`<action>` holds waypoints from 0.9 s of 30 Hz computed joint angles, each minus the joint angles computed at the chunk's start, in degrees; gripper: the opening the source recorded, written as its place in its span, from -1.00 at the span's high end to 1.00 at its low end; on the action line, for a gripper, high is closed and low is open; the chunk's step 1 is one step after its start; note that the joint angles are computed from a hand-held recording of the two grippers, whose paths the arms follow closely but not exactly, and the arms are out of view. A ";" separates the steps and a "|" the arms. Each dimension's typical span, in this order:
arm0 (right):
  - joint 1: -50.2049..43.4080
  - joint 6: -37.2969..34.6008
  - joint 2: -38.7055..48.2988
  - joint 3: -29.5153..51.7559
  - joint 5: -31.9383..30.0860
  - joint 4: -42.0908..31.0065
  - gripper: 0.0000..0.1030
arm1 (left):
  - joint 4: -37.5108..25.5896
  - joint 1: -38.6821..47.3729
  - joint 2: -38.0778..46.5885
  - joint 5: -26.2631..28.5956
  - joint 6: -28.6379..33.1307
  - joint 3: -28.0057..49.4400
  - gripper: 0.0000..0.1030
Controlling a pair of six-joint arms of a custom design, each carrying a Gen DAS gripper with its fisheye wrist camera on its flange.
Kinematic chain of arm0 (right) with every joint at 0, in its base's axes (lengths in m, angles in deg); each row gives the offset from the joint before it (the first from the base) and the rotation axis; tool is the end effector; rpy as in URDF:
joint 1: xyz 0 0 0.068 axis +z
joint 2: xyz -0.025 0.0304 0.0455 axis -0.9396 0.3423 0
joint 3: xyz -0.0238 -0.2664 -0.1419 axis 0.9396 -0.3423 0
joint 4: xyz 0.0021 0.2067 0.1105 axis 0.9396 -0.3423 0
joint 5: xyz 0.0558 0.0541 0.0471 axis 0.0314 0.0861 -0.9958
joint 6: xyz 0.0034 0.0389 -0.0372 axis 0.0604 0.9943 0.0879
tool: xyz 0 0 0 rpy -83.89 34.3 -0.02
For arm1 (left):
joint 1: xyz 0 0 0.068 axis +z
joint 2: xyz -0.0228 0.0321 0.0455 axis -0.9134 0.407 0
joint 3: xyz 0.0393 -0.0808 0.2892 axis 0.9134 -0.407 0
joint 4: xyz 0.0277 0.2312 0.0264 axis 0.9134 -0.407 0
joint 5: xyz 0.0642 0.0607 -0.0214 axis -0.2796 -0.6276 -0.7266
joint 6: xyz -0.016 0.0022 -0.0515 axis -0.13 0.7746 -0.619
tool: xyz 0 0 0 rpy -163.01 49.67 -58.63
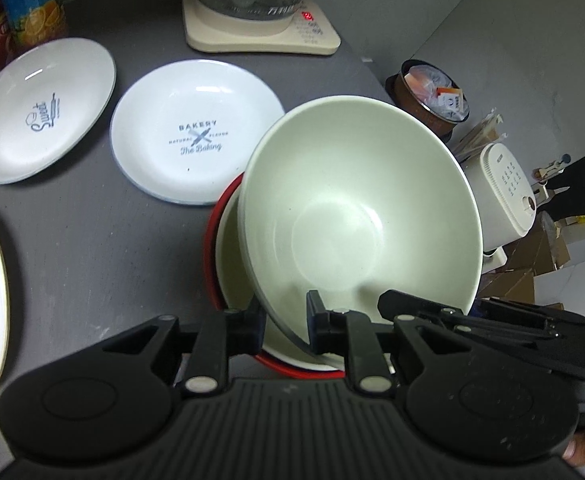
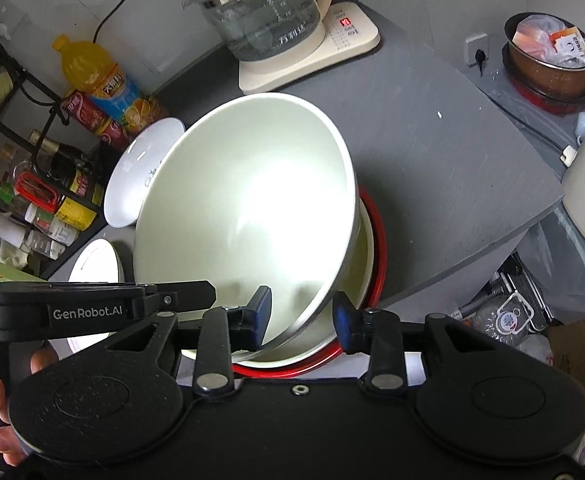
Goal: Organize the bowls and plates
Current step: 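Lower the smaller bowl into the stacked bowls and open both grippers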
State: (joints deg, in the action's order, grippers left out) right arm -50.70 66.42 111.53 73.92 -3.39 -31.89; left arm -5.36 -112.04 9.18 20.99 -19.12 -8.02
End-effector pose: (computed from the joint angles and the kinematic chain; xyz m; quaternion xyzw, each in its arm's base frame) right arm 0.2333 0.0944 0.2778 -0.0963 0.9562 0.2217 0.1654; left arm 0.1923 -0.1953 0.2676 -0.0879 0.9733 -0.1355 0.1630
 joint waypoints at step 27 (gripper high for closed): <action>-1.11 -3.30 -2.06 2.18 2.01 -0.51 -0.05 | -7.13 1.71 -2.31 -3.74 3.40 4.39 0.22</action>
State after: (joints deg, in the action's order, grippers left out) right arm -51.82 63.12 109.47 76.10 -1.38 -32.40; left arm -12.49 -110.33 6.87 17.25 -15.72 -3.63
